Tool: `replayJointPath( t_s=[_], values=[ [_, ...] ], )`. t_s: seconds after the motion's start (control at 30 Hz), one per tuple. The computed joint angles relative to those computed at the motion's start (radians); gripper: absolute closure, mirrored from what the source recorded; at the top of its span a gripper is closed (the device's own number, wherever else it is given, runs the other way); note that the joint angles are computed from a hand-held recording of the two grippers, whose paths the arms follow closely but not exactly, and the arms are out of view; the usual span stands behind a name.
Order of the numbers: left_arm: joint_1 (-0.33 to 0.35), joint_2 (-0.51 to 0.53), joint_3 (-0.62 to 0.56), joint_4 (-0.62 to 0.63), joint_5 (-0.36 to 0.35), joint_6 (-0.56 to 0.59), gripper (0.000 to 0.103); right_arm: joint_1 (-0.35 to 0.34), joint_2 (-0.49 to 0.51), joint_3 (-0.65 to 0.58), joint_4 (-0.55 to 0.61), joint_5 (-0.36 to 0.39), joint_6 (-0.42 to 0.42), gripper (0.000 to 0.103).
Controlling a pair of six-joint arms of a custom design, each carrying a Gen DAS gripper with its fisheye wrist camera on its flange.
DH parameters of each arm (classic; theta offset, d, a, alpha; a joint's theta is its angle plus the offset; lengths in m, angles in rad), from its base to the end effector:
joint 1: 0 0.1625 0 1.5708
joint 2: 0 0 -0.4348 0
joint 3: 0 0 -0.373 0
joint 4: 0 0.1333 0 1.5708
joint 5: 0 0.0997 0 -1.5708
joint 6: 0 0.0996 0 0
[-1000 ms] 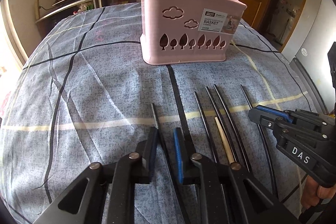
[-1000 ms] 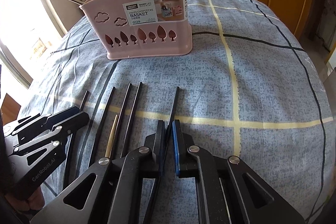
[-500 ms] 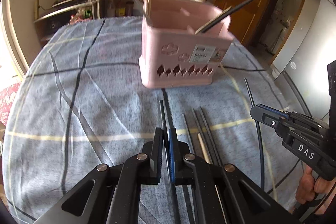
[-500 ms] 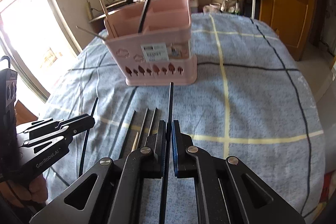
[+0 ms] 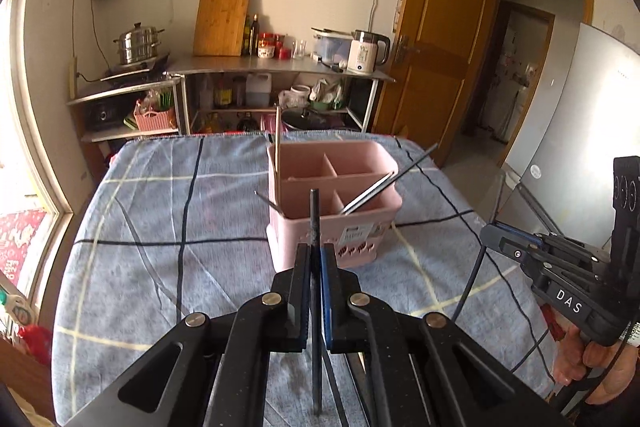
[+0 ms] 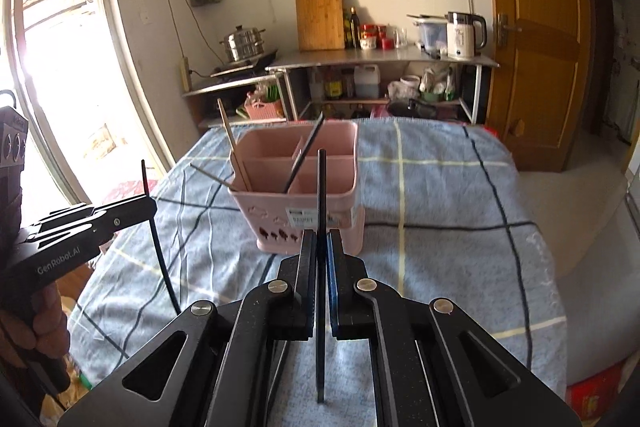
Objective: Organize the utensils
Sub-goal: 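Lift and carry the black chopsticks toward the pink basket with both tools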
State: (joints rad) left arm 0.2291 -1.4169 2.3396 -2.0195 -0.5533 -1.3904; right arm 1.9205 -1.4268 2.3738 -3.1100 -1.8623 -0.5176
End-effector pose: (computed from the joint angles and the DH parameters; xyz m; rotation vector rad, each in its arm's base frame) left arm -0.2978 -0.2933 0.2027 0.2490 2.2636 -1.1215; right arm 0.2410 -0.3552 0.2665 1.0247 -2.5007 0.7875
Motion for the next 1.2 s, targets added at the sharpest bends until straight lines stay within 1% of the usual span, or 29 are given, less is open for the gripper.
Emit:
replayJointPath(
  t_s=[0.23,0.43,0.73,0.93,1.2],
  values=[
    [-0.011,-0.019,-0.015,0.038,0.011,0.000,0.099,0.003,-0.019,0.004,-0.010,0.013,-0.009,0.098],
    [-0.022,-0.022,-0.014,0.042,0.002,0.003,0.099,0.002,-0.035,0.006,0.005,0.020,-0.018,0.098],
    [-0.035,-0.049,-0.040,0.078,0.018,0.014,0.099,0.017,-0.050,-0.007,0.021,0.031,-0.015,0.098],
    [-0.031,-0.048,-0.080,0.077,0.030,0.069,0.099,0.044,-0.039,-0.035,0.025,0.049,-0.013,0.098],
    [-0.004,-0.035,-0.156,0.049,0.074,0.168,0.099,0.098,0.014,-0.106,0.009,0.070,-0.003,0.098]
  ],
)
